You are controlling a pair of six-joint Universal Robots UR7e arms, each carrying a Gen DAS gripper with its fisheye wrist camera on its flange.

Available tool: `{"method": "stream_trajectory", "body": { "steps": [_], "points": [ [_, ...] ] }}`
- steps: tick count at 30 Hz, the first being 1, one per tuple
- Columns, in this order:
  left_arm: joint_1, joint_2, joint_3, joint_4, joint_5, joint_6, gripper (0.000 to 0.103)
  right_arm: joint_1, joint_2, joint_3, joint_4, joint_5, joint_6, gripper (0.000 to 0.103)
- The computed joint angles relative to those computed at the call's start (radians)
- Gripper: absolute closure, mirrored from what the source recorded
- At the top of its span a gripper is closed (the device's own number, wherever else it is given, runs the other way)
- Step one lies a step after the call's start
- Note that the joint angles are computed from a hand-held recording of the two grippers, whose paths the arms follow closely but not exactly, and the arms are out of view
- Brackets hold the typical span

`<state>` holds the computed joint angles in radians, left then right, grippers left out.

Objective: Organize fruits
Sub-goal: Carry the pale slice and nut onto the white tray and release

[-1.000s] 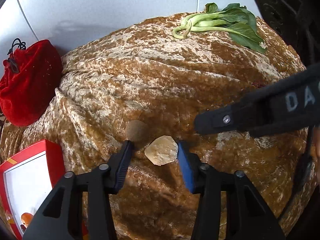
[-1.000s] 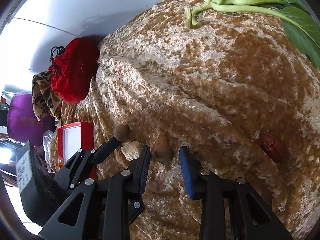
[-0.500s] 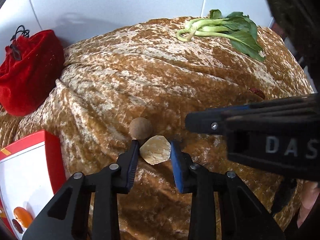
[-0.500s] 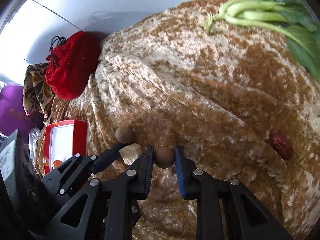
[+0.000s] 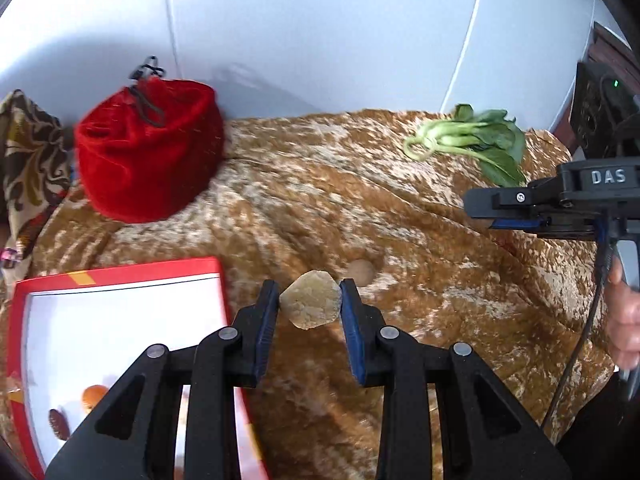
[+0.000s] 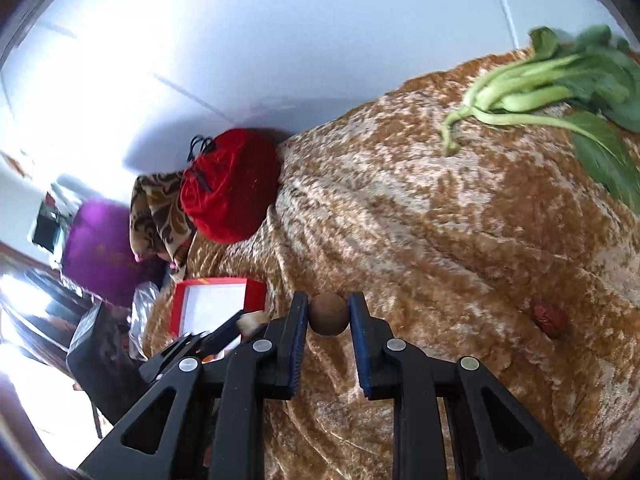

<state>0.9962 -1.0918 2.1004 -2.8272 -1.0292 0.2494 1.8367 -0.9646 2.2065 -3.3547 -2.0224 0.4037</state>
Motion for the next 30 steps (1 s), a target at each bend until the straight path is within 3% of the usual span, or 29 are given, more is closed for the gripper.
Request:
{"method": "stream_trajectory", "body": {
  "steps": [7,19,30],
  "points": [
    [0.042,-0.068,0.000,0.004,0.051,-0.008,0.074,-0.008,0.034,-0.014,0.005,0.025,0.005,0.082],
    [0.104,-0.140,-0.006,0.078,0.185,-0.076,0.074,0.117,0.253,-0.181,0.072,0.129,-0.133,0.082],
    [0.113,-0.138,-0.011,0.146,0.223,-0.101,0.074,0.171,0.376,-0.262,0.164,0.097,-0.157,0.082]
  ]
}}
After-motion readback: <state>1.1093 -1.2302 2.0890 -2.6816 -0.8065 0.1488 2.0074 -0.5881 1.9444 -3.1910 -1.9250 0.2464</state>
